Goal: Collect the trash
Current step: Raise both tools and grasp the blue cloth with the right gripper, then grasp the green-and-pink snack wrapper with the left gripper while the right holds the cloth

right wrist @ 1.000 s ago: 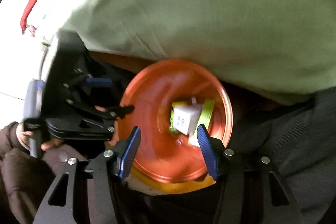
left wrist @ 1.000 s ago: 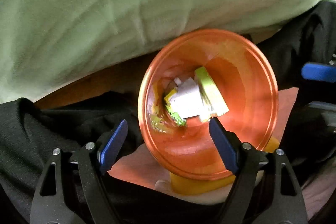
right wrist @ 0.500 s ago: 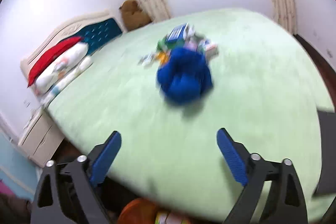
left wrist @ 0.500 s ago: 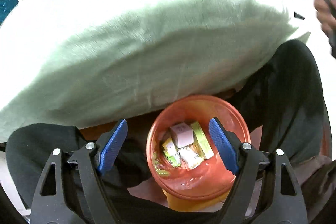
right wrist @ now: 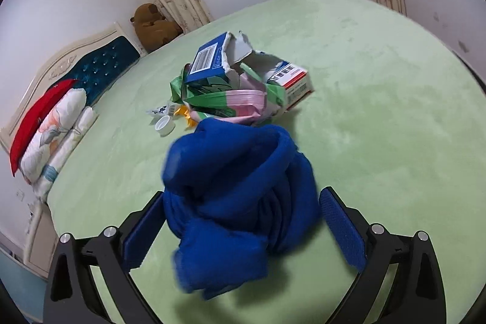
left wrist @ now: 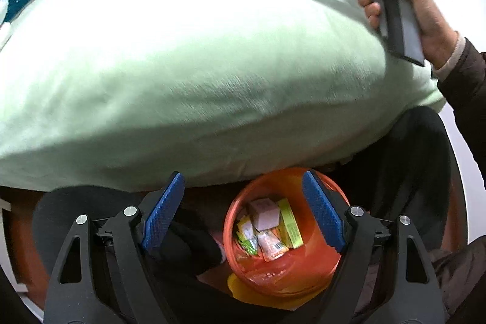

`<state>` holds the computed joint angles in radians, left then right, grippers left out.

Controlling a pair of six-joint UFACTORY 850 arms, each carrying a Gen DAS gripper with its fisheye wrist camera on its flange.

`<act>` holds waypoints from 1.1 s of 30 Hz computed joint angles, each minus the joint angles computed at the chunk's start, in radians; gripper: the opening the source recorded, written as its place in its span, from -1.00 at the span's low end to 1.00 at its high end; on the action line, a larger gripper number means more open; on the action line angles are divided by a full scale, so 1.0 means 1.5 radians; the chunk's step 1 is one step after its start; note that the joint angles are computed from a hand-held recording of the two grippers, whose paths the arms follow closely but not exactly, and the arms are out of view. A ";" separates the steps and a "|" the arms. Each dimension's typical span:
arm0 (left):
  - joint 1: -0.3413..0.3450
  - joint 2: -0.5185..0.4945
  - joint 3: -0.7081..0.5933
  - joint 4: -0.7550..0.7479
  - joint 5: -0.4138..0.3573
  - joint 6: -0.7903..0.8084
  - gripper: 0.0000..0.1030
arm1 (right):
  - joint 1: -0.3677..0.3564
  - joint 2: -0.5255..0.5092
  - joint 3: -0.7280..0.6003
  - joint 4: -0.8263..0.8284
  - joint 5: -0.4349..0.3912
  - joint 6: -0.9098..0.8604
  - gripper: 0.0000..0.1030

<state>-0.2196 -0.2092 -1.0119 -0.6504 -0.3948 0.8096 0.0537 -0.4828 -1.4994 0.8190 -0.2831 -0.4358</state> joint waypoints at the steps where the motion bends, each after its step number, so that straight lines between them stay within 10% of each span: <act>1: 0.000 0.001 -0.003 0.002 0.003 -0.002 0.52 | 0.000 -0.009 -0.010 0.001 -0.012 -0.002 0.87; 4: -0.004 0.001 -0.015 0.016 0.018 -0.020 0.52 | -0.005 -0.016 -0.016 0.088 -0.055 -0.097 0.41; 12: -0.014 -0.050 -0.120 0.091 0.045 -0.133 0.52 | -0.023 0.090 0.123 0.381 -0.045 -0.387 0.29; 22: -0.005 -0.267 -0.477 -0.089 -0.123 -0.297 0.65 | -0.080 0.275 0.339 0.605 -0.043 -0.615 0.31; 33: -0.041 -0.496 -0.841 0.122 -0.236 -0.722 0.65 | -0.134 0.316 0.398 0.674 -0.080 -0.692 0.32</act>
<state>-0.2812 -0.9535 -2.2736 -0.4681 -0.7487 -0.2740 -0.1474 -0.0091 -0.9026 1.8307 -0.4038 -1.4731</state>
